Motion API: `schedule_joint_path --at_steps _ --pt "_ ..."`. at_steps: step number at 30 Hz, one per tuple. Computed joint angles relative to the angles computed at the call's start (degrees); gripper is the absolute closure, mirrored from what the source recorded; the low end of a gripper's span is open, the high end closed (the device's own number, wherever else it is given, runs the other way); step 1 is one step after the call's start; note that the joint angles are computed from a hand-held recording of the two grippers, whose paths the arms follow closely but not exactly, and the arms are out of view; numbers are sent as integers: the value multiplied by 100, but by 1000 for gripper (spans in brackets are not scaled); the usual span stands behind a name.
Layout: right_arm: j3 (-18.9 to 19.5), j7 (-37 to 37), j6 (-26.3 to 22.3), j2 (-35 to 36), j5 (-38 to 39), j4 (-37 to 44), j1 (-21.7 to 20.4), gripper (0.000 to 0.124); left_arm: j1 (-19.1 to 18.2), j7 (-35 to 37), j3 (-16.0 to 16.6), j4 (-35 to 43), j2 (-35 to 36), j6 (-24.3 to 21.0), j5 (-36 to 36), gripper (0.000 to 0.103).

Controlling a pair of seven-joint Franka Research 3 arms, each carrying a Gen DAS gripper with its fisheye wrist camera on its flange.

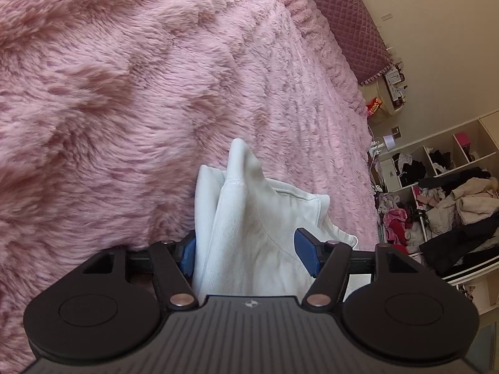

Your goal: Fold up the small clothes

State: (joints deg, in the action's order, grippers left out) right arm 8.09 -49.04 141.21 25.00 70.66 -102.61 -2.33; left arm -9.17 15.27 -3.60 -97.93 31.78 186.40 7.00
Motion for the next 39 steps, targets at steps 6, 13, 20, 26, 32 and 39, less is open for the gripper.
schedule_joint_path --at_steps 6,13,20,26,32,39 --pt "166 -1105 153 36 673 -99 -38 61 803 389 -911 302 277 -89 100 29" --pt "161 -2091 216 191 1424 24 89 52 1328 543 -1537 453 571 83 46 26" --pt "78 -1633 240 242 1288 95 213 87 979 448 -1076 369 499 167 51 69" --pt "43 -1219 44 138 1148 68 138 106 495 306 -499 236 372 372 -21 83" --pt "42 -467 -36 178 934 291 125 116 102 340 -72 467 265 -93 55 84" --pt "48 685 -185 262 624 623 72 121 -308 78 348 657 186 -342 104 86"
